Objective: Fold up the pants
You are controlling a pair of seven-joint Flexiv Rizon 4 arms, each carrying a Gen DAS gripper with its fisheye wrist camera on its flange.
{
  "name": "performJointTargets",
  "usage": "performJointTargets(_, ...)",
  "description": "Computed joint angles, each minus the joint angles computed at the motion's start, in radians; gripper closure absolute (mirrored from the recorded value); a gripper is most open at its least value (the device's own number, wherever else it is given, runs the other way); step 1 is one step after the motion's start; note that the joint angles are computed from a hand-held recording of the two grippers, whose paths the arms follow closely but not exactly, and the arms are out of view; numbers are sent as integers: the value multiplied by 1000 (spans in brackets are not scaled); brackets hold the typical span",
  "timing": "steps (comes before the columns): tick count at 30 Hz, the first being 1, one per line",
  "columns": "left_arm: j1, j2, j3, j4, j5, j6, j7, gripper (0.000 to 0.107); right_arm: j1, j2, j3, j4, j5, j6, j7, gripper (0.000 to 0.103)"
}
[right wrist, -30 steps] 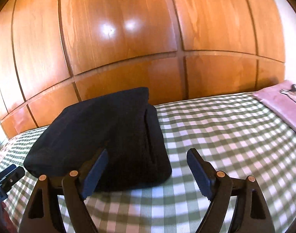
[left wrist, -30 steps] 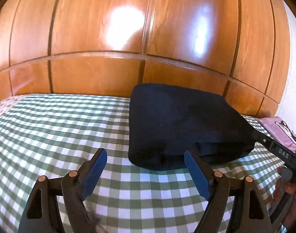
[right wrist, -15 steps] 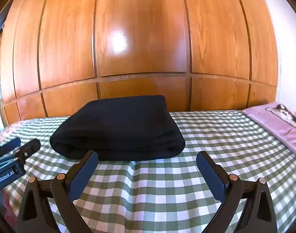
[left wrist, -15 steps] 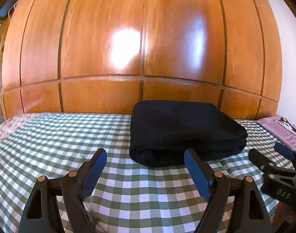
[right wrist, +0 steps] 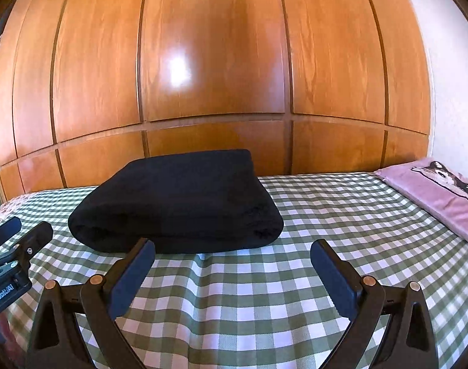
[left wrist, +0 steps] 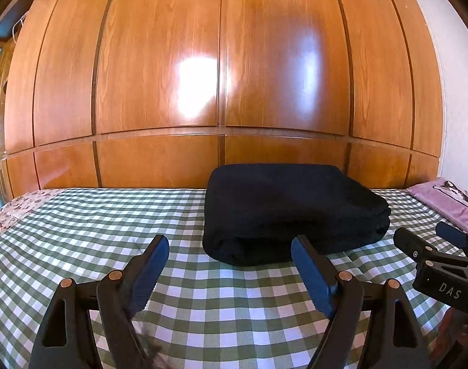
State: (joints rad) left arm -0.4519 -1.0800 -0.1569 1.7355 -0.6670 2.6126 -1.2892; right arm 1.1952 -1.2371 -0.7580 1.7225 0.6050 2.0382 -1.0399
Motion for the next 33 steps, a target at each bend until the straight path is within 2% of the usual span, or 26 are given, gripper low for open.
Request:
performJointTargets(10, -9, -8, 0, -8, -4, 23, 17, 23, 9, -7, -8, 0, 10, 3, -4, 2)
performJointTargets(23, 8, -2, -5, 0, 12, 0, -12, 23, 0, 1, 1, -1, -5, -4, 1, 2)
performJointTargets(33, 1, -3, 0, -4, 2, -1, -11, 27, -5, 3, 6, -1, -15, -5, 0, 2)
